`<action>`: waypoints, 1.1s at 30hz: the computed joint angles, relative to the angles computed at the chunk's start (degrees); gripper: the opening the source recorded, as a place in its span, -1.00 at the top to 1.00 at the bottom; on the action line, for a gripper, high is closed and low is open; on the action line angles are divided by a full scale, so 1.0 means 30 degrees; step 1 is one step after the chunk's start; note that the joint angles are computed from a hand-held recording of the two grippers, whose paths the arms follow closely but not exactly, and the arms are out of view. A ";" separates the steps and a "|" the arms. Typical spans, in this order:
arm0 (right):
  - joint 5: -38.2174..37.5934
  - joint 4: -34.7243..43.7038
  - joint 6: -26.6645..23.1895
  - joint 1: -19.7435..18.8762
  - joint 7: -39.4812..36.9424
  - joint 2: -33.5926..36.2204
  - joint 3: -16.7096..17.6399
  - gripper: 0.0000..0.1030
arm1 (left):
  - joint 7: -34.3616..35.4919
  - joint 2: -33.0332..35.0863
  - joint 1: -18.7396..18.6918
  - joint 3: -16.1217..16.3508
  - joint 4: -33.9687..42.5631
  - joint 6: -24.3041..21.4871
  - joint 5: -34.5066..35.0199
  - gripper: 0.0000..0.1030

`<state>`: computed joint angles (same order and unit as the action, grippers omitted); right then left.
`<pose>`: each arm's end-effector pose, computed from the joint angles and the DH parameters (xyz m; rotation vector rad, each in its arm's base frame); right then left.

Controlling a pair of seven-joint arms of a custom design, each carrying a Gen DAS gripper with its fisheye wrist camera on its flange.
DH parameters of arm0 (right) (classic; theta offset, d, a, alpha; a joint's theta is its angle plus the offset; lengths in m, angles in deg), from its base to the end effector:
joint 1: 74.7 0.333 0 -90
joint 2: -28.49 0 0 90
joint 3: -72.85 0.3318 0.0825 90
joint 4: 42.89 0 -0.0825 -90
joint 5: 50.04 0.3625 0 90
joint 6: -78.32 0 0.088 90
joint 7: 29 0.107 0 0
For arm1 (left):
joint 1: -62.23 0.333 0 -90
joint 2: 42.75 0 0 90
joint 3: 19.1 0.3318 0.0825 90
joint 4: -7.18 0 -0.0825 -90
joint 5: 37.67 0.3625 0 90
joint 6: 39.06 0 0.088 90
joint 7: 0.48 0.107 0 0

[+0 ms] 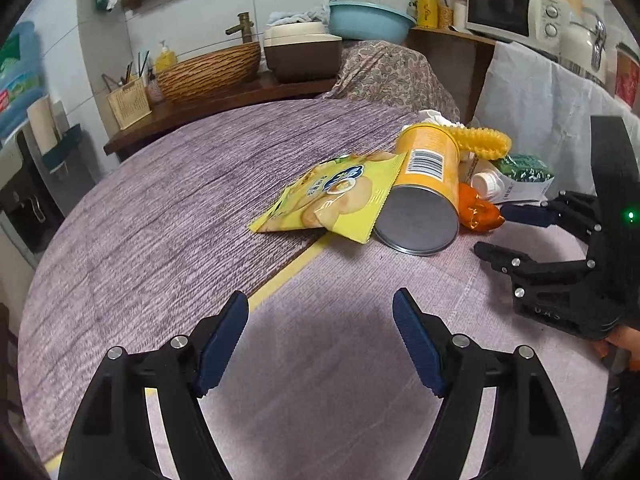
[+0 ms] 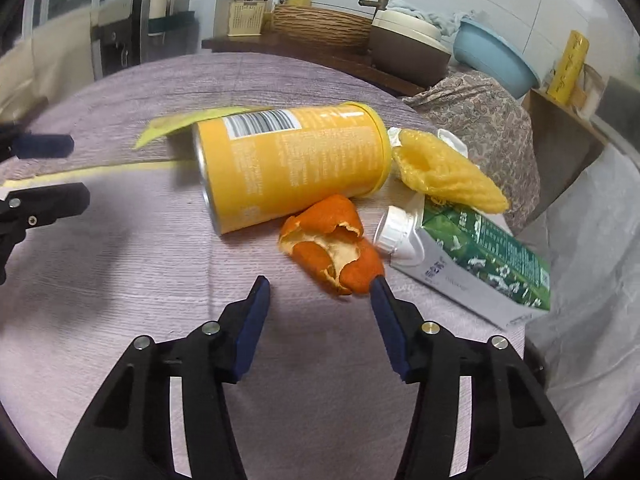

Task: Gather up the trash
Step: 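Move both tools back over the table, then grasp the yellow biscuit packet with the left tool while the right tool grasps the orange peel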

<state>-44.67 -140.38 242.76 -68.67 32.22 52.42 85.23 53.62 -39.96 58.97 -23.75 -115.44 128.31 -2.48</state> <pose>0.6717 0.1920 0.4709 -2.2417 1.0558 -0.6454 0.5618 -0.1137 0.4878 -1.6939 1.8007 -0.6668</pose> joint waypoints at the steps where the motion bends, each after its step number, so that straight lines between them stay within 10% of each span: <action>1: -0.0296 0.0082 0.0099 0.0241 0.0180 0.0052 -0.0264 0.10 | -0.0110 0.0144 -0.0043 0.0023 0.0184 -0.0084 0.0340 -0.43; 5: -0.0542 0.0496 -0.0399 0.0296 0.0462 0.0218 -0.0374 0.69 | -0.0588 0.0801 -0.0384 0.0305 0.1009 -0.0423 0.1793 -0.43; 13: 0.2188 -0.0344 -0.0698 -0.1042 -0.1435 -0.0453 0.1148 0.84 | -0.3389 0.2042 -0.1368 0.1129 0.3319 -0.1708 0.7561 -0.37; 24: 0.8020 -0.1278 -0.2263 -0.1872 -0.4833 -0.1794 0.1785 0.86 | -0.0496 0.2563 -0.1205 0.1226 0.3579 -0.1277 0.4047 0.74; 33: 1.2412 -0.2278 -0.2947 -0.1308 -0.7241 -0.3155 0.0965 0.89 | -0.0288 0.1061 -0.0595 0.1315 0.1523 0.1021 0.1445 0.86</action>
